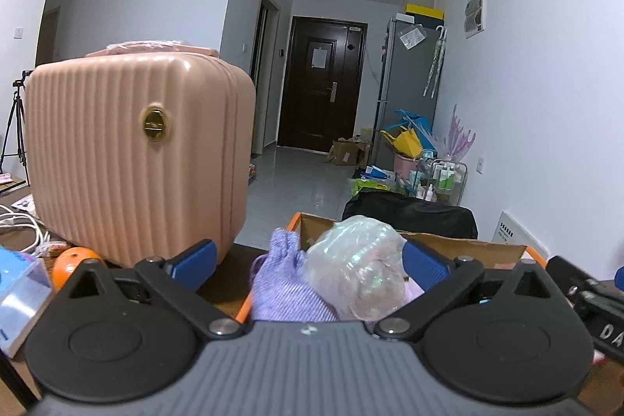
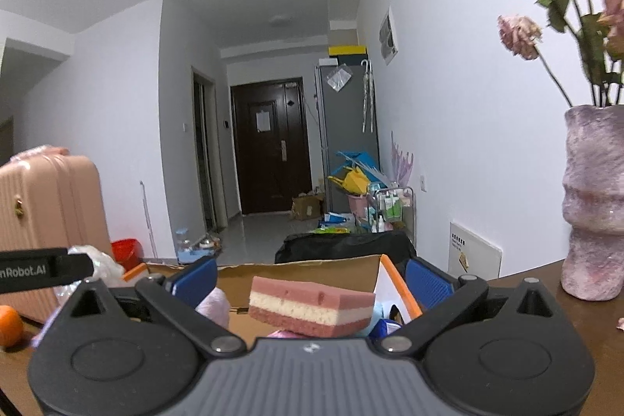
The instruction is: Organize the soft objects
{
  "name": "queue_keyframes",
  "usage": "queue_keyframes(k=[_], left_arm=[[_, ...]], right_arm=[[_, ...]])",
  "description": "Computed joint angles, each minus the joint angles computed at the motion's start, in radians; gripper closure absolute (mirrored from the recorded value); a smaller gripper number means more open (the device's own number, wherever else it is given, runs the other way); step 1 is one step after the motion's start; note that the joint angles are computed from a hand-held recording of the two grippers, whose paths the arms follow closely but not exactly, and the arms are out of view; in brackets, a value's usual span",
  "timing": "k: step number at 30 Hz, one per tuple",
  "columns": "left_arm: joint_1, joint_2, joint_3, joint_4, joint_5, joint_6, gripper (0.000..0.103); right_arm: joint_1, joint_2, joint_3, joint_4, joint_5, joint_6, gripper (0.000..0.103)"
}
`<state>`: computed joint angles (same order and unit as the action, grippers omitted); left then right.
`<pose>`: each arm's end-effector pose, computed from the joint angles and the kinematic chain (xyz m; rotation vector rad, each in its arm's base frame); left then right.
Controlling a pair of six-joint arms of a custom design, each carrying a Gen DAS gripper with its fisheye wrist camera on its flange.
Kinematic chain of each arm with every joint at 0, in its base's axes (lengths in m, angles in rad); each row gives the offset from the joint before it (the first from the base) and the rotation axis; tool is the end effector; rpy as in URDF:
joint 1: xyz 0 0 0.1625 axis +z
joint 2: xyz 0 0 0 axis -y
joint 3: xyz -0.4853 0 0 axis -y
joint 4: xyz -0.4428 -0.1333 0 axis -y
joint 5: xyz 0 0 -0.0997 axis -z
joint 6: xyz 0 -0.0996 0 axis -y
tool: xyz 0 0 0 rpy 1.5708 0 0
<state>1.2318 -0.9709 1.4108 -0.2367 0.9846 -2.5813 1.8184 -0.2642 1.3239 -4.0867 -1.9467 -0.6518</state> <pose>-0.0670 -0.7565 0.2601 0.4221 1.9953 -1.5381 0.2870 -0.7407 -0.0085 0.5579 -1.9274 1.6523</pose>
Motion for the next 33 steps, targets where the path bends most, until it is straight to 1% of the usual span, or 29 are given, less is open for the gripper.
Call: queue_keyframes(k=[6,9,16,23,28,30,31,33], left_arm=[[-0.005,-0.086,0.114,-0.033,0.002,0.012,0.0],[-0.009,-0.133,0.171,-0.034,0.002,0.011,0.0],[-0.037,-0.258,0.336,-0.084,-0.007,0.046,0.0],[-0.084,-0.401,0.52,-0.135,-0.004,0.104,0.0],[-0.128,-0.495,0.623,-0.097,-0.01,0.115,0.0],[-0.148,-0.533,0.658,-0.058,-0.01,0.102,0.0],[-0.158,-0.549,0.671,-0.041,-0.016,0.096,0.0],[-0.185,-0.592,0.706,0.0,-0.021,0.078,0.0]], right_arm=[[0.008,-0.052,0.14,-0.086,0.008,0.02,0.0],[0.013,-0.077,0.204,-0.123,0.0,0.026,0.0],[0.036,-0.129,0.375,-0.241,-0.036,0.022,0.0],[0.084,-0.161,0.542,-0.356,-0.11,0.027,0.0],[0.132,-0.174,0.643,-0.422,-0.178,0.02,0.0],[0.158,-0.175,0.678,-0.453,-0.213,0.015,0.0],[0.171,-0.179,0.693,-0.456,-0.234,0.019,0.0],[0.199,-0.193,0.73,-0.452,-0.275,0.052,0.0]])
